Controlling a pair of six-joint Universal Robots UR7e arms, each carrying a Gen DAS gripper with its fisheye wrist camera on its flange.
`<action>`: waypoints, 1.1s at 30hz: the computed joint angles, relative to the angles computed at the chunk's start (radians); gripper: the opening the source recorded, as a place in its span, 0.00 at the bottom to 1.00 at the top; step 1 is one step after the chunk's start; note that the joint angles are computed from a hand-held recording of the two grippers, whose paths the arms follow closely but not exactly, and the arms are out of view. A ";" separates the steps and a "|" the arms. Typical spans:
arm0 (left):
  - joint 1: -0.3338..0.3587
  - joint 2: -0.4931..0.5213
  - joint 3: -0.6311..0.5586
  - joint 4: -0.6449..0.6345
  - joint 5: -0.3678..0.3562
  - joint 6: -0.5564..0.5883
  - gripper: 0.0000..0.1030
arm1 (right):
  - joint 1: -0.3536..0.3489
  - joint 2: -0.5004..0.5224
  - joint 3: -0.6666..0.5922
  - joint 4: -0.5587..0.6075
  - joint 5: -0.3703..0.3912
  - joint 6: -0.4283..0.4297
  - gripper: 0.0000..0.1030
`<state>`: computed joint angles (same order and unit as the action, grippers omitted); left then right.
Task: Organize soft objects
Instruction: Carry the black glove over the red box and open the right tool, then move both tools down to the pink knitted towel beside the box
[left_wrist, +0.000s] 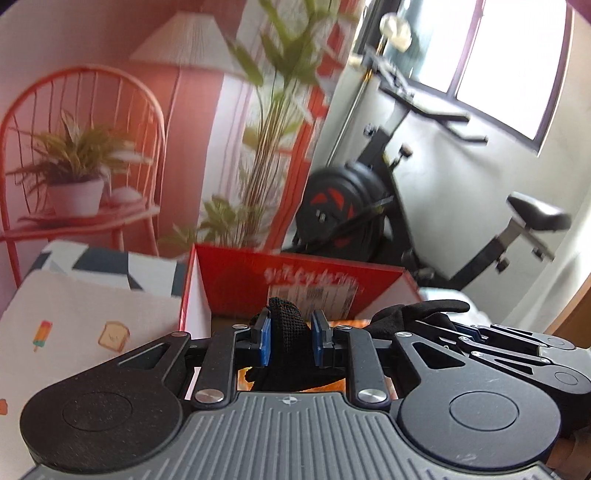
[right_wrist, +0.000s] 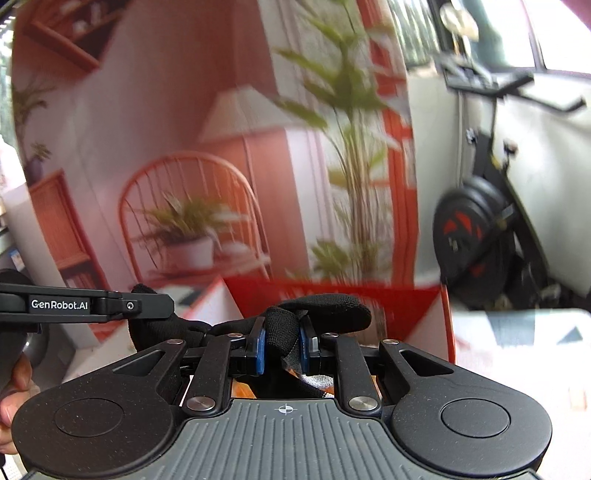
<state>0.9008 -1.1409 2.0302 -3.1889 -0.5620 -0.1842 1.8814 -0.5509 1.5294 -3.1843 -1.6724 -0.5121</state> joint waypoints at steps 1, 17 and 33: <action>0.011 0.002 -0.010 0.045 -0.005 -0.023 0.22 | -0.006 0.006 -0.002 0.012 -0.013 0.015 0.15; 0.050 0.026 -0.064 0.203 -0.011 -0.070 0.44 | -0.030 0.032 0.001 0.022 -0.095 0.067 0.21; -0.020 -0.002 0.007 0.132 0.060 -0.008 0.90 | 0.006 -0.028 0.113 -0.151 -0.155 0.004 0.96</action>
